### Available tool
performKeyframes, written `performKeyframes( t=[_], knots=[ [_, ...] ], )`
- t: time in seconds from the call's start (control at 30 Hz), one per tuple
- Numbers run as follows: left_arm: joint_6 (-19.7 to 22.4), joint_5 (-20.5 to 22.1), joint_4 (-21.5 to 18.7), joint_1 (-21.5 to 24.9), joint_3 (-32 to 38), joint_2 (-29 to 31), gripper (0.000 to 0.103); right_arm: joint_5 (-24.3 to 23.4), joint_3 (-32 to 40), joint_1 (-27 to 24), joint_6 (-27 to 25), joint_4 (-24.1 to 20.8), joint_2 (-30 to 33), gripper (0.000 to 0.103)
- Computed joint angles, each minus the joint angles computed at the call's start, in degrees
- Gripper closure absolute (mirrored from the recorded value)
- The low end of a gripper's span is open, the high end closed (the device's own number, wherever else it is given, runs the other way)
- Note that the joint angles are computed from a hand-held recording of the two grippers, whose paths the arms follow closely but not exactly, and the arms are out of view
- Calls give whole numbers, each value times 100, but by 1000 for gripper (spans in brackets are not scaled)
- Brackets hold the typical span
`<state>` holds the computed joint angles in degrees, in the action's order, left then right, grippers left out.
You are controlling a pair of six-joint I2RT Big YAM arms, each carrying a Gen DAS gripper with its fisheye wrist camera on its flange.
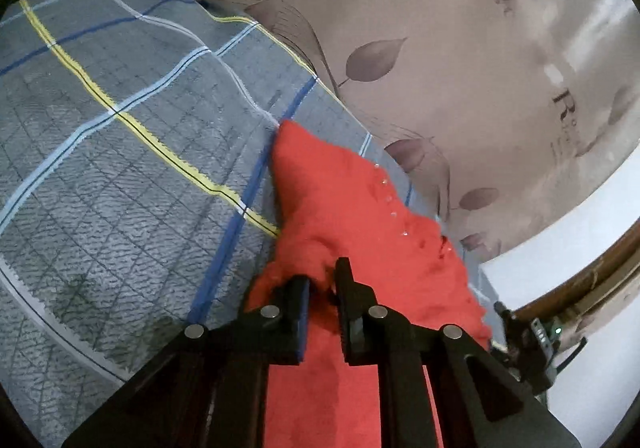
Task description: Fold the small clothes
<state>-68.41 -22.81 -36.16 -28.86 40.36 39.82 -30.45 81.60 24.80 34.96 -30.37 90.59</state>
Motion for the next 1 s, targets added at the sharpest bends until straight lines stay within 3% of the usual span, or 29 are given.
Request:
performKeyframes(
  t=[0.13, 0.23, 0.27, 0.4, 0.5, 0.57, 0.63, 0.77, 0.9, 1.0],
  knots=[
    [-176, -257, -99, -214, -12, -129, 79, -195, 84, -56, 88, -72, 68, 37],
    [-272, -922, -742, -654, 197, -110, 57, -397, 157, -147, 235, -212, 100, 37],
    [-314, -1330, -1072, -879, 325, -65, 50, -453, 129, -202, 377, -195, 72, 37],
    [-483, -2205, -1717, -1585, 521, -247, 43, -732, -276, -574, 1177, 206, -222, 34],
    [-655, -2566, -2156, -2242, 657, -404, 39, -1109, -921, -923, 1660, 636, -745, 30],
    [-886, -2729, -2689, -2859, 840, -336, 37, -1445, -1298, -1078, 1266, 352, -1200, 29],
    [-1166, -2841, -3123, -3418, 965, -242, 35, -1545, -1567, -1131, 301, -524, -1708, 26],
    [-2396, -3052, -4303, -4753, 1262, 200, 30, -1324, -2118, -1079, -1130, -1953, -2734, 25],
    [-3342, -2920, -4605, -5544, 1258, 398, 30, -1049, -2540, -836, -1902, -2894, -3689, 25],
    [-3960, -2858, -4747, -5976, 1245, 523, 30, -928, -2768, -600, -2134, -3168, -4161, 25]
  ],
)
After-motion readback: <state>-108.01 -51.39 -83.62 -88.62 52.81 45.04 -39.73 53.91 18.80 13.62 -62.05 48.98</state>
